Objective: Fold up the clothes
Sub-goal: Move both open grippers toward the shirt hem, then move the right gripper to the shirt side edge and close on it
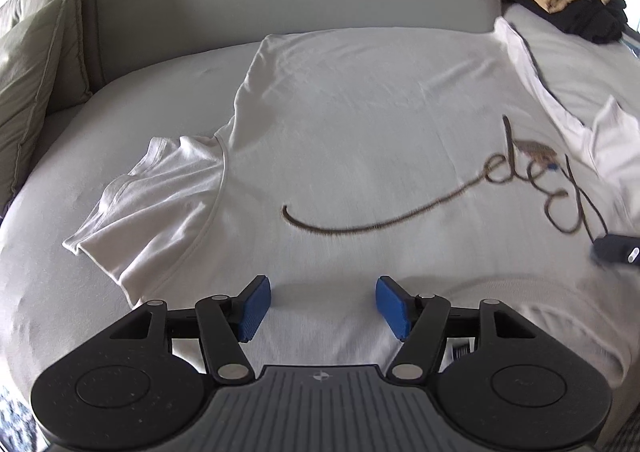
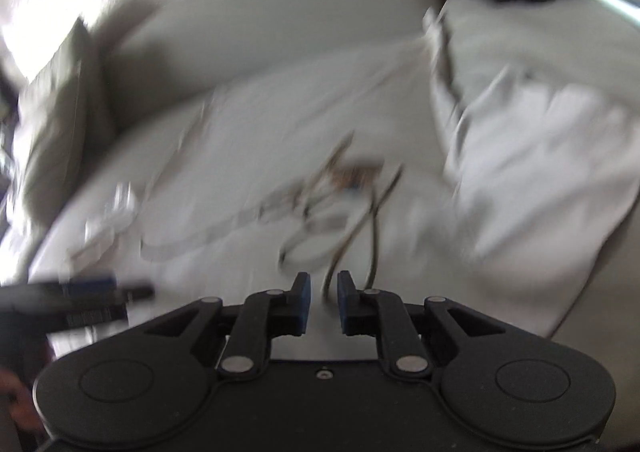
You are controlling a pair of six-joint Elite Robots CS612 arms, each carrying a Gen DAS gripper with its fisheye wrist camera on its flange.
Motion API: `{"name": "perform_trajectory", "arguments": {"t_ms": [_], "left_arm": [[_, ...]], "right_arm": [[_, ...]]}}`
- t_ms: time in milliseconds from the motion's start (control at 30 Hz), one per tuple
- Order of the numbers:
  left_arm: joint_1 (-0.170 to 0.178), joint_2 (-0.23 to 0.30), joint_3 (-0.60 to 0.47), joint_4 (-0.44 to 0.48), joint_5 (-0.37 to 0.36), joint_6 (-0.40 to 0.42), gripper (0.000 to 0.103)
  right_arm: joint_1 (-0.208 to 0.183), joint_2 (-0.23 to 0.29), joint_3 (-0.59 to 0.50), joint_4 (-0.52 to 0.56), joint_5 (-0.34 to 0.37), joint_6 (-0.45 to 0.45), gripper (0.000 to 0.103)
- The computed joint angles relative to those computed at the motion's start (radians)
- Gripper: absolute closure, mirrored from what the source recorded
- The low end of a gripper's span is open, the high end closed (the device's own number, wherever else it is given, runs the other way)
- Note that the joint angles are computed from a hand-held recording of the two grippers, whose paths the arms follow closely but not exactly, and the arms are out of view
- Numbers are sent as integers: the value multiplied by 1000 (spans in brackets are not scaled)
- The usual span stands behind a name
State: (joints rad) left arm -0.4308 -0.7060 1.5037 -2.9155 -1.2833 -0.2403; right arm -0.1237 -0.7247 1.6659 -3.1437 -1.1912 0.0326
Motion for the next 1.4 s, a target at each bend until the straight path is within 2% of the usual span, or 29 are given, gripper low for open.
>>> {"name": "perform_trajectory", "arguments": {"t_ms": [100,167,300,367,433,500,600,633,700,733,867,933,967,1033,1067,1100,1167,1267,1367,1400], "left_arm": [[-3,-30,48,-1,-13,17,41],[-6,-53,94,-40,-16,24,41],[-18,-81,186,-221,-15,39,55],[-22,-76,204,-319,-11,45,54],[-26,-63,196,-367,11,52,54],[-31,-49,166,-329,22,61,54],[-40,-34,121,-200,29,89,54],[-45,-33,118,-181,35,106,56],[-48,-40,128,-182,19,142,60],[-47,-46,136,-189,5,160,60],[-39,-60,172,-270,-59,180,57],[-41,-54,177,-337,-56,177,47],[-42,-49,173,-357,-48,172,46],[-45,-38,153,-362,-26,150,45],[-46,-33,142,-355,-20,137,45],[-46,-29,130,-335,-19,120,45],[-46,-22,108,-296,-19,88,45],[-46,-16,91,-269,-35,65,45],[-47,-15,84,-257,-51,61,44],[-47,-14,81,-250,-59,60,44]], "right_arm": [[2,-32,45,28,-18,-62,89],[0,-52,76,40,-24,-92,88],[-32,-70,142,-62,45,0,89],[-42,-59,150,-144,90,45,89],[-41,-43,140,-206,116,47,90],[-32,-31,120,-197,143,19,91],[-6,-24,91,-119,119,-55,91],[4,-27,85,-79,89,-91,91],[15,-34,86,-35,44,-137,90],[12,-41,92,-29,47,-142,90],[-26,-66,128,-1,134,-131,90],[-48,-62,143,-71,167,-71,88],[-57,-57,146,-125,167,-25,86],[-77,-46,148,-231,159,74,74],[-87,-42,146,-279,144,137,63],[-97,-37,143,-323,125,198,58],[-118,-27,128,-380,75,310,58],[-148,-8,100,-410,14,469,58],[-169,9,67,-359,-24,572,59],[-174,13,57,-341,-34,592,63]]}}
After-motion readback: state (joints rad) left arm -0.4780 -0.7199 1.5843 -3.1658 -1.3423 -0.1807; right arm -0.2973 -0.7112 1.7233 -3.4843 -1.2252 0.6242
